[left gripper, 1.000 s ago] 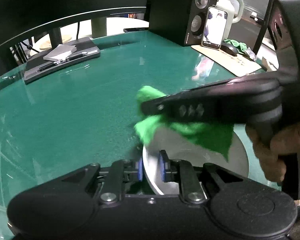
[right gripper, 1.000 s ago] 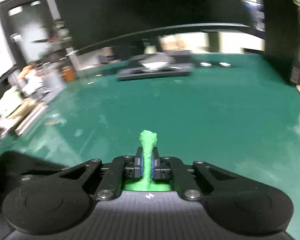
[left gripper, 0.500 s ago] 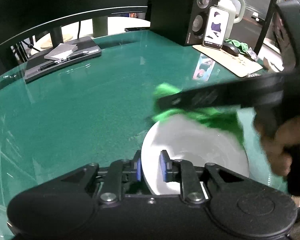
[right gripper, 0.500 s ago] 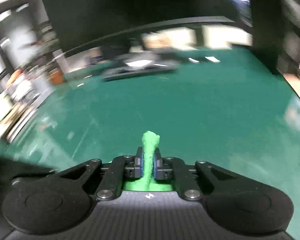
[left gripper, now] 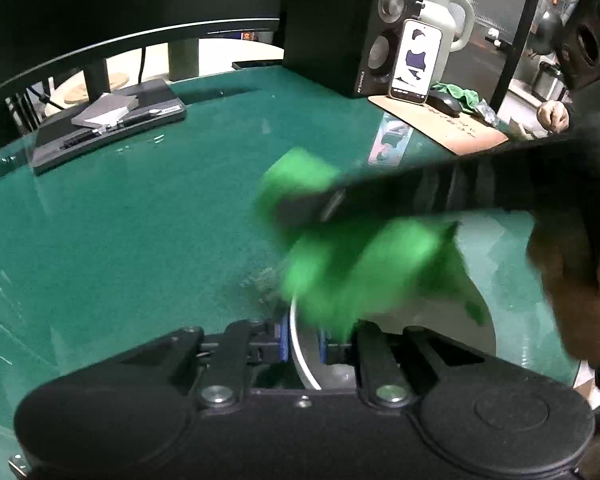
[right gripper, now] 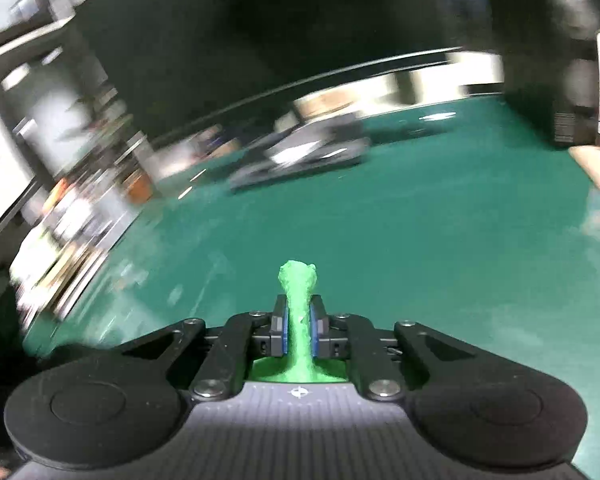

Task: Clean bowl
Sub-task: 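Hold the bowl with the left tool while the right tool wipes the cloth across the rim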

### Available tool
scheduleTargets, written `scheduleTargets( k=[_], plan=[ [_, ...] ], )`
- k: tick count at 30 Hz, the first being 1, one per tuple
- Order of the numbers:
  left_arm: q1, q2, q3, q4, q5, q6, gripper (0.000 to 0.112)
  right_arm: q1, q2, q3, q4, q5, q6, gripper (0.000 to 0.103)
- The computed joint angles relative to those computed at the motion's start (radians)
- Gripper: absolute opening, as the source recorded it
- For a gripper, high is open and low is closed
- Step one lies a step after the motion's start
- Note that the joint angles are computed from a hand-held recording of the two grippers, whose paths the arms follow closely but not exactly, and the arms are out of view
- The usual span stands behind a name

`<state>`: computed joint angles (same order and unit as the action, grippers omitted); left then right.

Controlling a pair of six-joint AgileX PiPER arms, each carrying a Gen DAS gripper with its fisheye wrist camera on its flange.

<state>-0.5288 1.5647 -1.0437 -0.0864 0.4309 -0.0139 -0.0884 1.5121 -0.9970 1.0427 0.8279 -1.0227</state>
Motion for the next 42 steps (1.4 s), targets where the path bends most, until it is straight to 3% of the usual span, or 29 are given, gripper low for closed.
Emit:
scheduleTargets(
  k=[2,3,6,9,12,17,19,21,24,28,33,40,42],
  plan=[
    [-0.005,-0.003,0.005,0.019,0.0,-0.028,0.016,0.044,0.011,-0.004,-0.017,0.009,-0.034,0.01],
    [0.003,-0.005,0.012,-0.012,-0.005,-0.009,0.016,0.061,0.0,0.011,-0.028,-0.035,-0.057,0.004],
    [0.007,-0.001,0.007,-0.032,0.0,0.011,0.017,0.021,0.002,0.049,0.05,-0.097,-0.086,0.003],
    [0.007,0.005,-0.002,-0.037,0.009,0.024,0.019,0.034,0.011,0.032,-0.076,-0.214,0.065,0.008],
    [0.007,0.006,0.002,-0.044,0.007,0.022,0.021,0.019,0.002,0.042,-0.079,-0.204,0.097,0.009],
    [0.006,0.017,-0.012,-0.055,0.025,0.042,0.024,0.059,-0.032,0.078,0.008,-0.135,-0.069,0.015],
    [0.014,0.014,-0.007,-0.085,0.029,0.064,0.024,0.045,-0.024,0.081,0.033,-0.143,-0.062,0.003],
    [0.019,0.011,-0.002,-0.105,0.03,0.075,0.024,0.034,-0.027,0.093,-0.001,-0.223,0.021,0.006],
    [0.021,0.008,0.004,-0.106,0.027,0.064,0.025,-0.011,-0.027,0.083,-0.129,-0.26,0.188,0.008],
    [0.015,0.007,0.011,-0.079,0.014,0.013,0.025,-0.13,-0.101,0.137,0.028,-0.19,0.11,0.008],
    [-0.015,0.022,-0.006,0.036,0.005,-0.138,0.031,-0.21,-0.132,0.154,0.091,-0.163,0.151,0.01],
    [-0.079,0.054,-0.048,0.254,0.025,-0.403,0.035,-0.232,-0.05,0.075,0.096,-0.075,0.086,0.011],
    [-0.113,0.06,-0.067,0.359,0.069,-0.527,0.035,-0.214,-0.009,0.033,0.085,-0.055,0.084,0.011]
  ],
)
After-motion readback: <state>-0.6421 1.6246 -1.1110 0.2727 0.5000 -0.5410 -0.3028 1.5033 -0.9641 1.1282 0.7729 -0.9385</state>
